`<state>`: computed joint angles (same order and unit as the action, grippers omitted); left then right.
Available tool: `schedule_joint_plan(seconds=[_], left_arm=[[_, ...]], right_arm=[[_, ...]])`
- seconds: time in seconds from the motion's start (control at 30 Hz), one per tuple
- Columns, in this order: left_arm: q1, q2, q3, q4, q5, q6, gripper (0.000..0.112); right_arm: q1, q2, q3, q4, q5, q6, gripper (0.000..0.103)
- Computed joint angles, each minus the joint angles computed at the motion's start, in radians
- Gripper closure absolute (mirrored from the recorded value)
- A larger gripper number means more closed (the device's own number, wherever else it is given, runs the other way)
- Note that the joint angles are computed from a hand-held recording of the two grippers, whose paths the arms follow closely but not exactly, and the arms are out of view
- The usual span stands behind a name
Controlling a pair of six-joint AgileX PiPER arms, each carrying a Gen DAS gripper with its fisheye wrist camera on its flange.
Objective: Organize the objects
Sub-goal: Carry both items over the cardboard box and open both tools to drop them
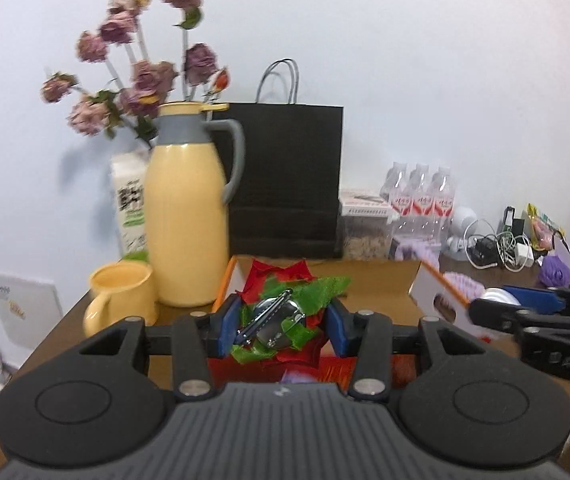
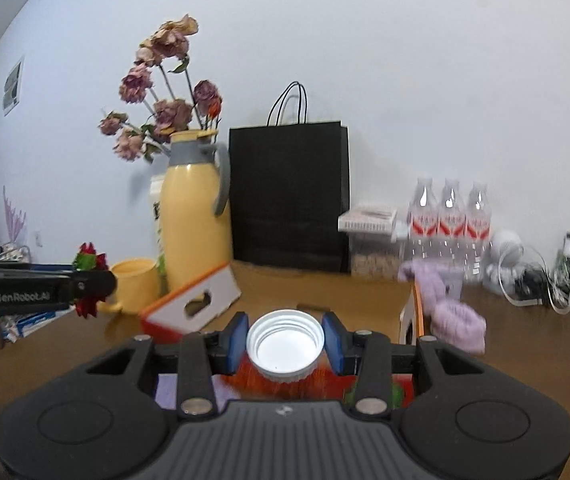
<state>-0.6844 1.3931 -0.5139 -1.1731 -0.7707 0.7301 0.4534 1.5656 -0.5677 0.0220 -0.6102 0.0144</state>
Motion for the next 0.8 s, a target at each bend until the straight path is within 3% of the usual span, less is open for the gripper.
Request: schedule_joint_plan(seconds=[0.33, 0.47, 0.6, 0.67, 0.7, 0.73, 0.77, 0.8], left_arm=[[0.224, 0.292, -0.316, 0.128, 0.191, -0.066, 0.067], [0.272, 0.375, -0.408, 0.057, 0.285, 0.048, 0.067], [0.306, 0.44, -0.466, -0.019, 0.38, 0.158, 0.066], [0.307, 0.449, -0.466, -0.026, 0.395, 0.163, 0.054], [0.303, 0.449, -0.461, -0.016, 0.389, 0.149, 0.045], [0.298, 0.445, -0.449, 0.015, 0.37, 0.115, 0.022], [0.29, 0.441, -0.437, 0.035, 0.342, 0.088, 0.009], [0.278, 0.439, -0.427, 0.049, 0.307, 0.064, 0.009]], right_arm=[[-0.033, 0.305, -0.401, 0.106, 0.204, -0.071, 0.064], [-0.054, 0.378, -0.467, 0.088, 0.273, -0.056, 0.064], [-0.052, 0.416, -0.504, 0.168, 0.32, -0.133, 0.064], [-0.048, 0.423, -0.515, 0.236, 0.338, -0.196, 0.062], [-0.044, 0.421, -0.515, 0.282, 0.344, -0.239, 0.048], [-0.04, 0.421, -0.518, 0.33, 0.347, -0.283, 0.024], [-0.036, 0.421, -0.516, 0.365, 0.341, -0.315, 0.011], [-0.033, 0.421, -0.513, 0.39, 0.33, -0.338, 0.0]])
